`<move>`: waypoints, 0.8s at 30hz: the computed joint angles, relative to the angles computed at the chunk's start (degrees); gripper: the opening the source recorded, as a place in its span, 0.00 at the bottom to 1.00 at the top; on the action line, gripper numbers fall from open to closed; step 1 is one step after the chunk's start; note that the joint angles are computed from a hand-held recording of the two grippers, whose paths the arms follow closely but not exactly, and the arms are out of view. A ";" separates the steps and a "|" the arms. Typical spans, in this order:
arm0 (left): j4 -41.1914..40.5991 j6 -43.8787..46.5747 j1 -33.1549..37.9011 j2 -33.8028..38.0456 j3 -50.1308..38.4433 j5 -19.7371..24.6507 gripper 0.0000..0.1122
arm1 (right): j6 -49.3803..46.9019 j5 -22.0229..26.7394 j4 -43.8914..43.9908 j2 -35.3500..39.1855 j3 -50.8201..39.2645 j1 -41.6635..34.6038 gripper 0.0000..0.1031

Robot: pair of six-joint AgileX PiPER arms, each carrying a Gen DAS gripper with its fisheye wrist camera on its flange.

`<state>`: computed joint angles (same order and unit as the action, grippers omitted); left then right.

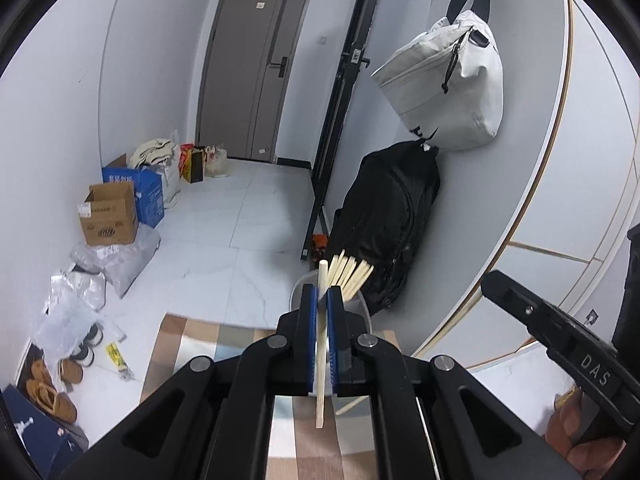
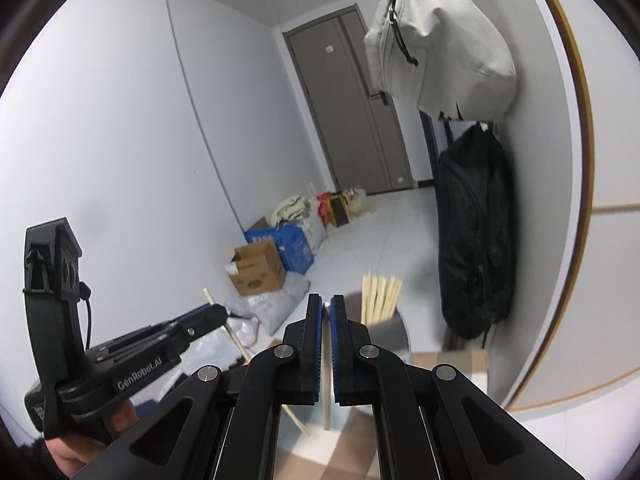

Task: Organize utensils
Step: 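Carry both held chopsticks up above the white utensil holder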

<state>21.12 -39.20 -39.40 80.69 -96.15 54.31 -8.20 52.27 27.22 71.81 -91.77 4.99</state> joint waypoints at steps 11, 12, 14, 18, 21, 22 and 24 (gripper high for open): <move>-10.75 13.25 8.17 11.78 -19.66 5.39 0.01 | 3.87 5.62 -4.25 17.30 -26.14 1.74 0.03; -10.68 13.50 8.43 12.86 -21.18 5.64 0.01 | 4.13 6.16 -4.55 18.67 -28.10 1.91 0.03; -11.87 15.17 9.37 15.08 -24.34 6.35 0.01 | 4.55 7.66 -5.55 22.13 -33.09 2.46 0.03; -12.49 16.88 10.00 19.77 -30.89 8.21 0.01 | 4.64 10.24 -6.73 27.42 -40.82 3.04 0.03; -13.86 18.45 10.78 22.34 -33.91 9.29 0.01 | 5.11 12.86 -7.06 31.84 -47.30 3.12 0.03; -13.73 18.59 10.84 22.72 -34.18 9.33 0.01 | 5.28 13.78 -7.16 33.35 -49.44 3.08 0.03; -14.43 19.51 11.46 23.76 -35.41 9.65 0.01 | 5.55 14.99 -7.08 35.37 -51.98 2.92 0.03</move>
